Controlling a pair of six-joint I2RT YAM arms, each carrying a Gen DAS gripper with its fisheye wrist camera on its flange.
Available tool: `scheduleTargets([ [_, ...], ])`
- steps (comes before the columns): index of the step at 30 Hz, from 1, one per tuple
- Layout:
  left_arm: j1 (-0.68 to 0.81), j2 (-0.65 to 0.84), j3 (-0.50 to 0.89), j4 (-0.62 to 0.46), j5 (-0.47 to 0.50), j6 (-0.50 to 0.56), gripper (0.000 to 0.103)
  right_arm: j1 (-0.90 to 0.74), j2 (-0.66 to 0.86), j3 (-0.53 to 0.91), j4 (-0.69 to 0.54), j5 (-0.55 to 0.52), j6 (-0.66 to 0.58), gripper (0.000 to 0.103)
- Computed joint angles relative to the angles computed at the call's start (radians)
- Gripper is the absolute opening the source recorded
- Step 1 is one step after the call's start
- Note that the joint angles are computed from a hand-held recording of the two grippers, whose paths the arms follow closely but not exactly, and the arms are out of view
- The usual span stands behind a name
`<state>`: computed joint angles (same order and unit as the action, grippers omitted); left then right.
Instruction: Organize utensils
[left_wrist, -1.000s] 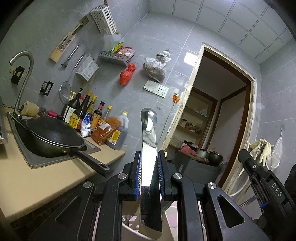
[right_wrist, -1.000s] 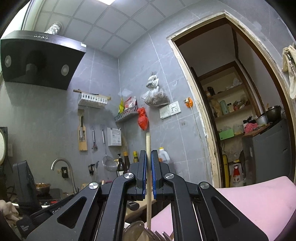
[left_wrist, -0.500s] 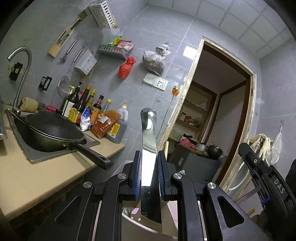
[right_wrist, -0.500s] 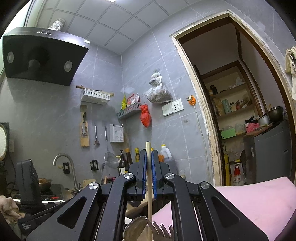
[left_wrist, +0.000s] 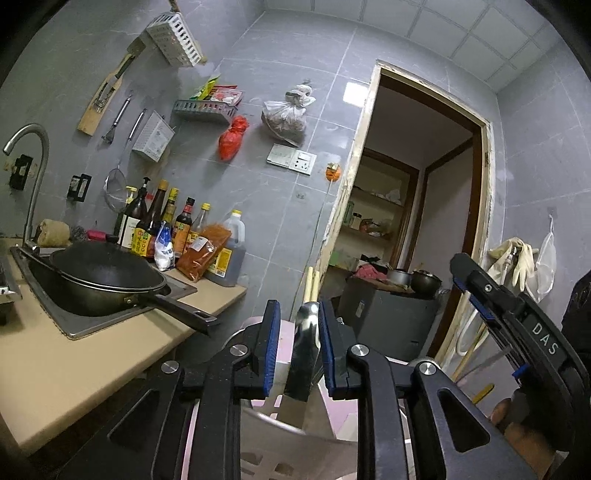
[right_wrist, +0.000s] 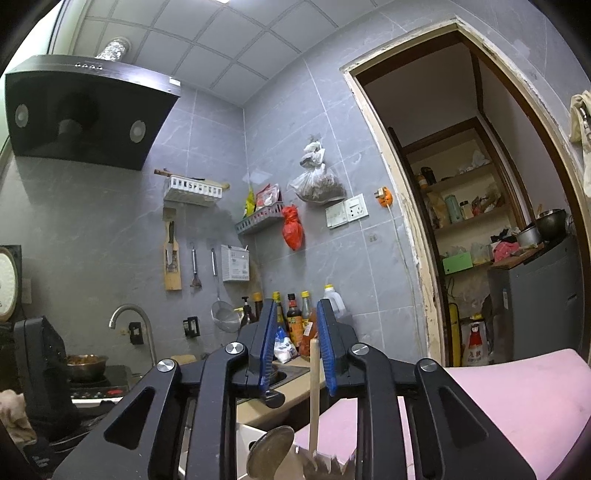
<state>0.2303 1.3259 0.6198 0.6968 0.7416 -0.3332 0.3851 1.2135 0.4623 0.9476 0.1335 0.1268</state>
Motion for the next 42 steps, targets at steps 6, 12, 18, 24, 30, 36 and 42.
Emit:
scheduleTargets([
  [6, 0.028, -0.041, 0.038, -0.113, 0.029, -0.014, 0.033, 0.03, -0.085, -0.001, -0.09, 0.059, -0.013, 0.031],
  [12, 0.044, -0.119, 0.075, -0.334, 0.068, 0.072, 0.043, 0.06, -0.216, -0.028, -0.225, 0.13, -0.02, 0.049],
  [18, 0.032, -0.22, 0.096, -0.582, 0.061, 0.238, 0.059, 0.105, -0.359, -0.053, -0.395, 0.203, -0.018, 0.069],
  [24, 0.047, -0.288, 0.096, -0.769, 0.1, 0.37, 0.075, 0.177, -0.537, -0.075, -0.622, 0.307, 0.004, 0.079],
  [30, 0.102, -0.383, 0.047, -0.858, 0.163, 0.424, 0.088, 0.331, -0.739, -0.091, -0.862, 0.508, 0.042, 0.098],
  [36, 0.165, -0.468, 0.033, -1.004, 0.193, 0.533, 0.091, 0.558, -0.848, -0.061, -1.093, 0.802, 0.115, 0.103],
  [42, 0.241, -0.556, -0.007, -1.123, 0.226, 0.649, 0.093, 0.881, -0.793, 0.034, -1.509, 1.161, 0.456, 0.103],
])
